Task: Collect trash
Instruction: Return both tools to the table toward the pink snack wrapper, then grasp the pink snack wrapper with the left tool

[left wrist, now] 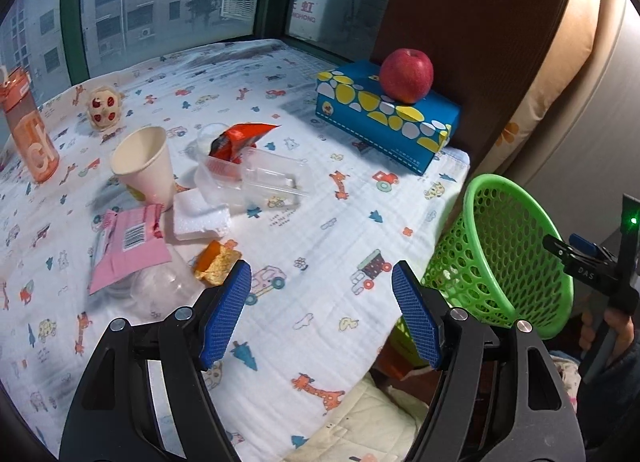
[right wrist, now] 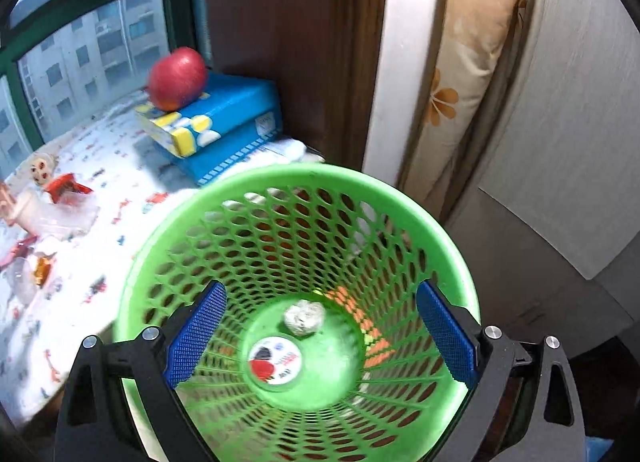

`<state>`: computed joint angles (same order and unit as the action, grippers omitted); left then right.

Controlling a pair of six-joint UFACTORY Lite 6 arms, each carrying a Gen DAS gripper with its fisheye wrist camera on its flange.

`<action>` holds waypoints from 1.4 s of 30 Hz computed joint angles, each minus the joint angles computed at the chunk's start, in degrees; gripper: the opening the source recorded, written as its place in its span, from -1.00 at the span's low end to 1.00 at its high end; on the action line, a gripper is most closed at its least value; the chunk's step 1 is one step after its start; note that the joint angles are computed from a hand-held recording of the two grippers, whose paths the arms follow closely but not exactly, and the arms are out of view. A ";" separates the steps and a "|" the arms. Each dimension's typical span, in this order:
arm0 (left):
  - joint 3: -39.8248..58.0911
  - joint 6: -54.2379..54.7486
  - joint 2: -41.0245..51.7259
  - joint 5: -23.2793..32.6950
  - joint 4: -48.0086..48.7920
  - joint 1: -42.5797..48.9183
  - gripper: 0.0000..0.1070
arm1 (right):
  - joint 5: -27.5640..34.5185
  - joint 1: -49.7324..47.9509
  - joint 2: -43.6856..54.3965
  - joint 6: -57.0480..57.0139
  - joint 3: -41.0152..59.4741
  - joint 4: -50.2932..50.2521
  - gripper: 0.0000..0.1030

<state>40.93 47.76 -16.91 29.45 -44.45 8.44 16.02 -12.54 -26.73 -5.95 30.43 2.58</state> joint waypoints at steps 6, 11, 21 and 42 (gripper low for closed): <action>-0.53 7.80 -0.68 3.20 -3.41 11.42 0.35 | 3.48 11.61 -6.03 8.48 0.37 -1.42 0.80; -0.08 13.46 1.40 5.16 -5.57 20.43 0.35 | 3.35 25.02 -2.90 26.83 3.47 -14.42 0.80; 3.58 18.68 9.57 5.46 -8.00 28.57 0.35 | 0.72 41.10 9.66 50.20 10.49 -30.08 0.80; 35.82 -15.54 41.95 3.62 15.00 17.18 0.57 | -3.72 46.83 23.81 50.56 17.95 -27.53 0.80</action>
<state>76.75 32.22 25.04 33.07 -29.45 25.62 12.30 34.29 -2.92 44.61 48.38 -24.95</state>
